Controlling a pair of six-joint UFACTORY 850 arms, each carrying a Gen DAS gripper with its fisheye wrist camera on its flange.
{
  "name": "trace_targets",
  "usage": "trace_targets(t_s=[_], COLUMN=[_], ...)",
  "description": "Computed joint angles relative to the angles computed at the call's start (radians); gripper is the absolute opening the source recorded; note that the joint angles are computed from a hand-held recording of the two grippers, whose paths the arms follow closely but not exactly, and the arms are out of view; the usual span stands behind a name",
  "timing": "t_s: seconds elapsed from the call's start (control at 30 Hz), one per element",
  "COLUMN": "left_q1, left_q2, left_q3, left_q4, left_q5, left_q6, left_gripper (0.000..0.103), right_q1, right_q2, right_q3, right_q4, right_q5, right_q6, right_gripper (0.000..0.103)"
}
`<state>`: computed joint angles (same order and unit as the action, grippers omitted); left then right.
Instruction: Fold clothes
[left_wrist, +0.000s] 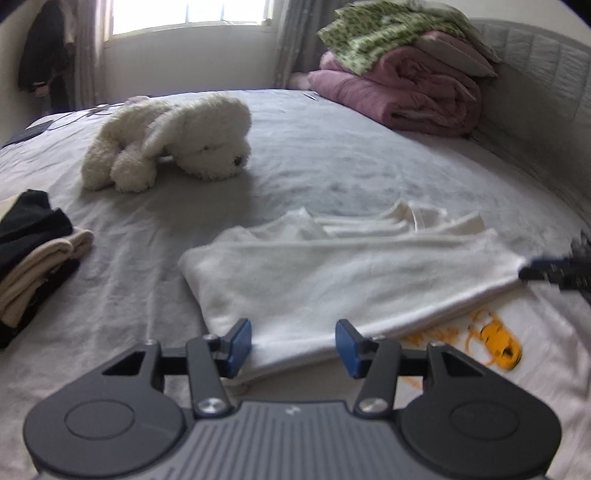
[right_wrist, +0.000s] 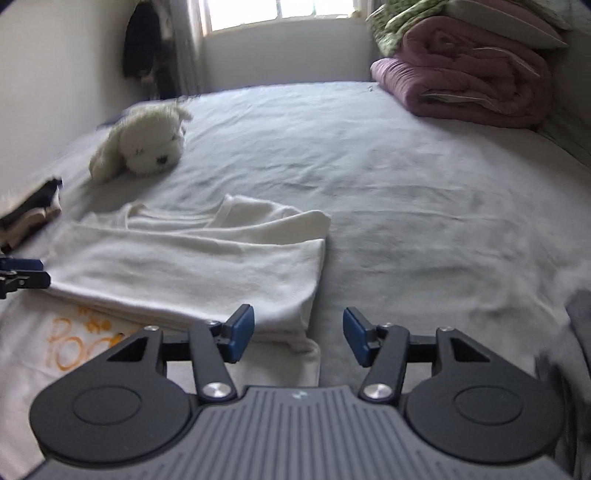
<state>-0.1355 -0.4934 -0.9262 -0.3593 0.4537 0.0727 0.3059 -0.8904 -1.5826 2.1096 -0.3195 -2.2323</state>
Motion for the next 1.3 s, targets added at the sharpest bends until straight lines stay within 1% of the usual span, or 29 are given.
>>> trace_targets(t_s=[0.1, 0.13, 0.17, 0.2, 0.23, 0.27, 0.33, 0.43, 0.5, 0.53, 0.57, 0.63, 0.67, 0.77, 0.83, 0.9, 0.97, 1.1, 1.13, 1.23, 1.3], left_q1=[-0.021, -0.03, -0.038, -0.046, -0.054, -0.063, -0.077, -0.085, -0.096, -0.104, -0.113, -0.129, -0.135, -0.133, -0.127, -0.126, -0.128, -0.16, -0.174, -0.223, -0.25], left_q2=[0.017, 0.013, 0.008, 0.002, -0.004, -0.007, -0.008, -0.011, -0.024, -0.033, -0.041, -0.053, -0.058, -0.055, -0.05, -0.047, -0.044, -0.027, -0.016, 0.019, 0.049], left_q3=[0.009, 0.004, -0.003, -0.009, -0.014, -0.017, -0.02, -0.023, -0.036, -0.043, -0.05, -0.058, -0.061, -0.053, -0.047, -0.044, -0.041, -0.021, -0.008, 0.025, 0.058], left_q4=[-0.028, -0.054, -0.073, -0.085, -0.097, -0.112, -0.118, 0.0, 0.014, 0.0, -0.02, -0.122, -0.155, -0.156, -0.136, -0.15, -0.176, -0.332, -0.386, -0.629, -0.719], left_q5=[0.024, 0.016, 0.002, -0.009, -0.02, -0.024, -0.027, -0.038, -0.06, -0.071, -0.081, -0.084, -0.083, -0.079, -0.082, -0.082, -0.081, -0.074, -0.076, -0.079, -0.076], left_q6=[0.004, 0.015, 0.021, 0.024, 0.029, 0.043, 0.038, -0.089, -0.1, -0.073, -0.04, 0.1, 0.152, 0.156, 0.118, 0.111, 0.112, 0.245, 0.292, 0.519, 0.581], left_gripper=[0.052, 0.052, 0.052, 0.052, 0.052, 0.052, 0.052, 0.052, 0.052, 0.052, 0.052, 0.052, 0.052, 0.052, 0.052, 0.052, 0.052, 0.052, 0.052, 0.052, 0.052], right_q1=[0.003, 0.006, 0.008, 0.01, 0.012, 0.015, 0.025, 0.04, 0.048, 0.053, 0.061, 0.071, 0.07, 0.064, 0.058, 0.052, 0.053, 0.052, 0.048, 0.036, 0.022], right_q2=[0.038, 0.049, 0.054, 0.059, 0.061, 0.062, 0.06, 0.044, 0.03, 0.024, 0.023, 0.026, 0.026, 0.019, 0.012, 0.011, 0.019, 0.043, 0.056, 0.094, 0.127], right_q3=[0.053, 0.067, 0.072, 0.076, 0.075, 0.074, 0.074, 0.055, 0.037, 0.033, 0.035, 0.047, 0.047, 0.037, 0.028, 0.025, 0.04, 0.089, 0.106, 0.157, 0.206], right_q4=[0.055, 0.066, 0.055, 0.023, -0.032, -0.084, -0.149, -0.28, -0.39, -0.415, -0.407, -0.35, -0.351, -0.385, -0.407, -0.425, -0.393, -0.314, -0.321, -0.349, -0.368], right_q5=[-0.03, -0.037, -0.052, -0.071, -0.087, -0.103, -0.114, -0.097, -0.091, -0.086, -0.069, -0.046, -0.047, -0.061, -0.076, -0.088, -0.084, -0.081, -0.081, -0.08, -0.083], right_q6=[-0.076, -0.098, -0.092, -0.061, -0.012, 0.035, 0.082, 0.19, 0.296, 0.314, 0.289, 0.201, 0.2, 0.243, 0.279, 0.321, 0.298, 0.207, 0.206, 0.214, 0.219], right_gripper=[0.058, 0.058, 0.054, 0.039, 0.029, 0.017, 0.016, 0.015, 0.016, 0.016, 0.017, 0.017, 0.017, 0.017, 0.016, 0.016, 0.016, 0.017, 0.017, 0.017, 0.017])
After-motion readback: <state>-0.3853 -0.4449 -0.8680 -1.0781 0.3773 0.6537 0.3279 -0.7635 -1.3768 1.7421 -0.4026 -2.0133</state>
